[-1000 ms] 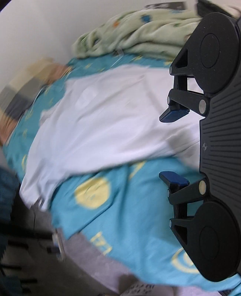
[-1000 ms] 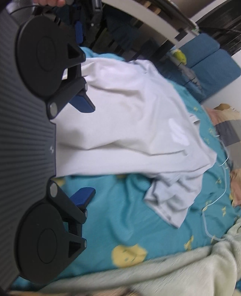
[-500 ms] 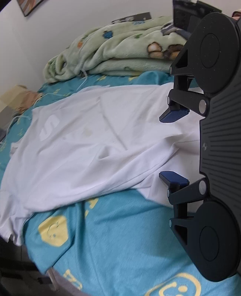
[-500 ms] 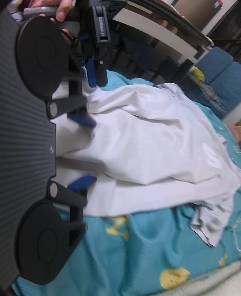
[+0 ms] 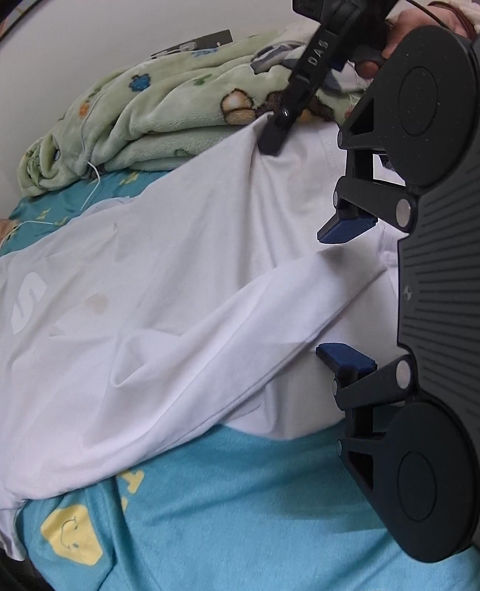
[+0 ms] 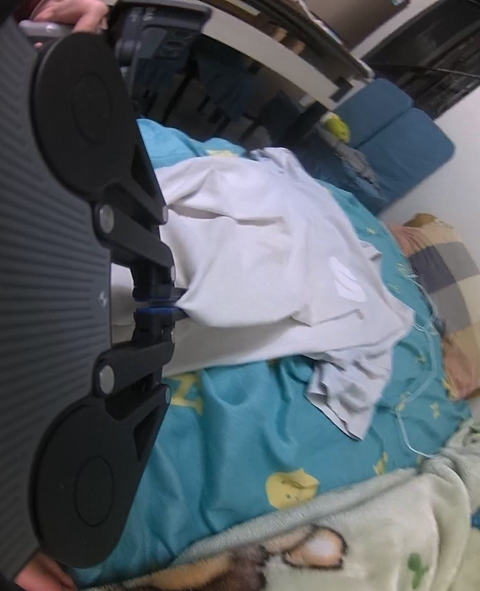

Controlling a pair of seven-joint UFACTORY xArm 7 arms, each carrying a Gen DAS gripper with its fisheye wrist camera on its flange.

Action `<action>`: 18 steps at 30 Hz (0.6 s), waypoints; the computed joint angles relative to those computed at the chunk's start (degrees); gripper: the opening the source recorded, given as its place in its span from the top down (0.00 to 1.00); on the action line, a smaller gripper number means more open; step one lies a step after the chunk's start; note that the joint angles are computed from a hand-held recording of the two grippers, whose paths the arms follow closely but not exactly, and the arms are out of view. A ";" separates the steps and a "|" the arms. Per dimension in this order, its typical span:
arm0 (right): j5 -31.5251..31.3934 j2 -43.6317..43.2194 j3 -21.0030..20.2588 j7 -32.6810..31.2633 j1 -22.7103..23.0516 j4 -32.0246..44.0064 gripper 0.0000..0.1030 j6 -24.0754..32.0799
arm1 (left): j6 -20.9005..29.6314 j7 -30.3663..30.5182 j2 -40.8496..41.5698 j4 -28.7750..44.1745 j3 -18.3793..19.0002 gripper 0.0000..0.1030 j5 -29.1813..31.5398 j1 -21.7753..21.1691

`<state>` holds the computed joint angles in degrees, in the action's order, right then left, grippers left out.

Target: Fold clothes

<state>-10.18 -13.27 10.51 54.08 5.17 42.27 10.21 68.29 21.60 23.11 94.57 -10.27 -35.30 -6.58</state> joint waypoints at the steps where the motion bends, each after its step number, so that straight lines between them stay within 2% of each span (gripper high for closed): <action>1: 0.33 0.83 -0.14 -0.70 0.54 0.43 0.94 0.31 | 0.40 -0.36 0.45 0.40 -0.01 0.39 0.16 -0.10; 3: 0.70 2.53 -0.32 -1.63 1.43 1.39 0.94 0.67 | 0.44 -1.22 0.94 0.68 -0.01 0.42 0.31 -0.31; 5: 1.40 3.37 -0.89 -2.47 2.28 1.69 0.94 0.54 | 0.18 -1.48 0.88 0.49 -0.04 0.53 0.35 -0.29; 6: 2.12 3.49 -1.27 -2.86 2.73 1.60 0.94 0.28 | 0.04 -1.45 0.67 0.23 -0.02 0.77 0.24 -0.16; 7: 3.16 3.47 -1.76 -3.37 3.21 1.37 0.94 0.00 | -0.12 -1.60 0.44 0.05 0.02 0.96 -0.13 0.08; 10: 6.37 3.23 -2.94 -4.64 4.20 0.53 0.94 -0.82 | -1.75 -1.60 -1.01 -0.61 0.19 0.97 -1.48 0.82; 13: 9.20 3.03 -3.68 -6.49 5.21 -0.06 0.94 -1.79 | -0.55 -2.33 -2.52 1.15 1.17 0.98 -0.91 1.89; 18: 11.52 3.43 -3.91 -9.28 6.19 0.51 0.94 -2.04 | 6.35 -6.13 -1.44 9.87 4.46 0.98 11.01 2.02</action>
<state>1.34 -9.83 6.60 44.81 11.36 42.78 8.17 74.63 15.46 21.67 104.44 -5.82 -24.29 -4.56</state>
